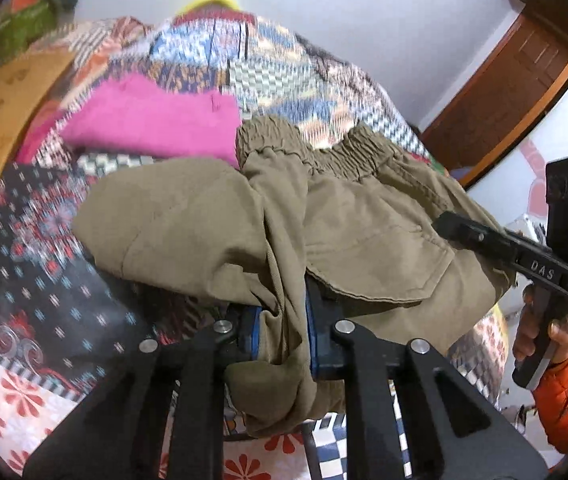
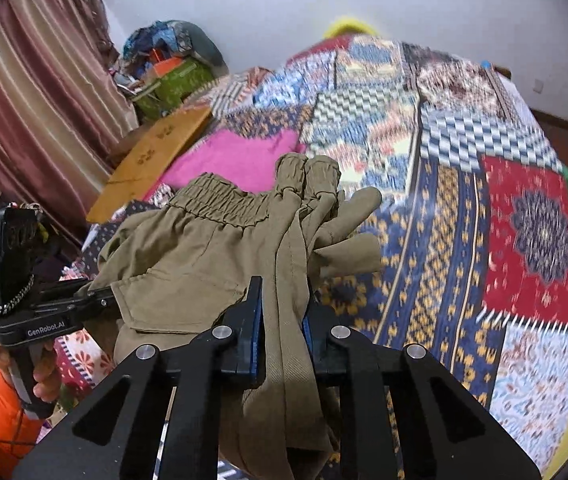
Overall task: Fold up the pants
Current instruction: 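Lift the leg ends with the left gripper and fold them toward the waistband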
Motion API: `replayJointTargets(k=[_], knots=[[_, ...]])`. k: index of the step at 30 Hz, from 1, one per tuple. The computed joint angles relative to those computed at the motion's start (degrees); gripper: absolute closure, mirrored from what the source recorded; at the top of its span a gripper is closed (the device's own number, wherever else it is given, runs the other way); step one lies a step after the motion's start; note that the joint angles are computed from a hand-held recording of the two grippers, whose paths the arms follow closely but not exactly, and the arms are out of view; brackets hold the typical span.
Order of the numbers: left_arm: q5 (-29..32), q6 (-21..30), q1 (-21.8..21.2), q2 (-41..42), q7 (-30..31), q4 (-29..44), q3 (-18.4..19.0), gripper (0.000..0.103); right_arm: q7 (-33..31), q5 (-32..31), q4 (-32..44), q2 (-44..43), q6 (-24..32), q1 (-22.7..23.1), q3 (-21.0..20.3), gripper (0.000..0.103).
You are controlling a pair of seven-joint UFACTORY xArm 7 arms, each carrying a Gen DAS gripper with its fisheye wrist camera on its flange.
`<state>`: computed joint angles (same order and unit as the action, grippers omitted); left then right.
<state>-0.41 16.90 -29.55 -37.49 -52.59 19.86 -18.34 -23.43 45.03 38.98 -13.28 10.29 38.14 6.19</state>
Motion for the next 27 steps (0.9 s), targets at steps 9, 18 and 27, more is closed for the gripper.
replayJointTargets(k=[9,18,27], knots=[[3.89,0.54,7.8,-2.56,5.33,3.83,2.95,0.086,-2.57,-1.05,9.53,5.94,-4.3,-0.15,1.61,0.089],[5.01,-6.82,16.47,4.62,16.14,7.27,9.28,0.086,-1.35,-6.48,25.25,20.65,-7.81,-4.31,6.5,0.089],[2.68,-12.17,20.97,22.65,28.43,16.1,15.75,0.086,10.67,-19.14,43.56,39.91,-7.95,-3.11,4.54,0.089]])
